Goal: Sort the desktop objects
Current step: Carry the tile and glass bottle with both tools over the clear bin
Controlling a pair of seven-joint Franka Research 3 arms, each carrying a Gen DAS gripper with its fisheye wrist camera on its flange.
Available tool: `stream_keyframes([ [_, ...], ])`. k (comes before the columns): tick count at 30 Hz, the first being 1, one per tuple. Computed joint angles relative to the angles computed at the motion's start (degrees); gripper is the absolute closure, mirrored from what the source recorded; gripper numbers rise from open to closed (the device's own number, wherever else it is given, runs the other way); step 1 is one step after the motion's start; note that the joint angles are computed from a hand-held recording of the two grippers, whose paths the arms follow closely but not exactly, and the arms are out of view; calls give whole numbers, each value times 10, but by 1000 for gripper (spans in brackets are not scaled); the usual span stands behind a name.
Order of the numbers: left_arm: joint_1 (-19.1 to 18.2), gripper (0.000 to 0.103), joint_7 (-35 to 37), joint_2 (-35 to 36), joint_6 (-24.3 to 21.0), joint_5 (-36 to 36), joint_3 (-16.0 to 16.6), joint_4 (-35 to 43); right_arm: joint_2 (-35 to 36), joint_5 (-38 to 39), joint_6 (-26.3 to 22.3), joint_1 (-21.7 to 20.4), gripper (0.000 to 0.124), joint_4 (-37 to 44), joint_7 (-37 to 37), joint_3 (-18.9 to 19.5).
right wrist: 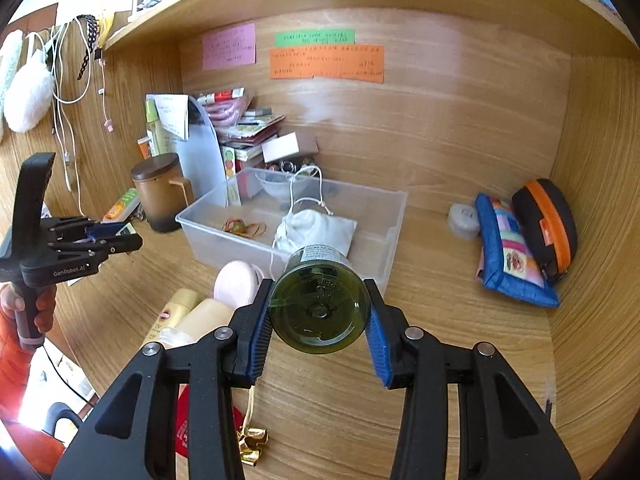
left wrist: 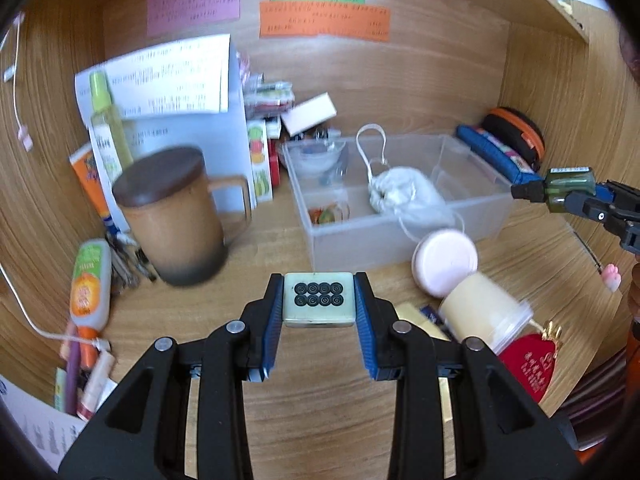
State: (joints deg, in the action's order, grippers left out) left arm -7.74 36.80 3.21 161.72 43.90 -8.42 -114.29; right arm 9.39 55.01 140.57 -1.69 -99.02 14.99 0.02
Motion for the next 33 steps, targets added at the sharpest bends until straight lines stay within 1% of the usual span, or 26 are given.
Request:
stream_keyframes([
  [7,-3,70,7,12,5,18,2,34,11,-5,10,3,85,21,1,4],
  [12,-3,70,36,30,15,-2,5,60,29,-16,14,5,85,50,13,10],
  [15,-4,70,56,47,17,-20,8,83,50,-30,15,6,85,79,32,15],
  [19,-2,70,117,76,15,-76,4,119,75,-55,19,7,85,112,59,21],
  [25,4,70,219,129,-1,-175,-9,189,127,-111,11,7,85,183,113,29],
  [33,-1,70,298,196,-46,-246,-10,287,197,-190,-5,9,85,276,180,37],
])
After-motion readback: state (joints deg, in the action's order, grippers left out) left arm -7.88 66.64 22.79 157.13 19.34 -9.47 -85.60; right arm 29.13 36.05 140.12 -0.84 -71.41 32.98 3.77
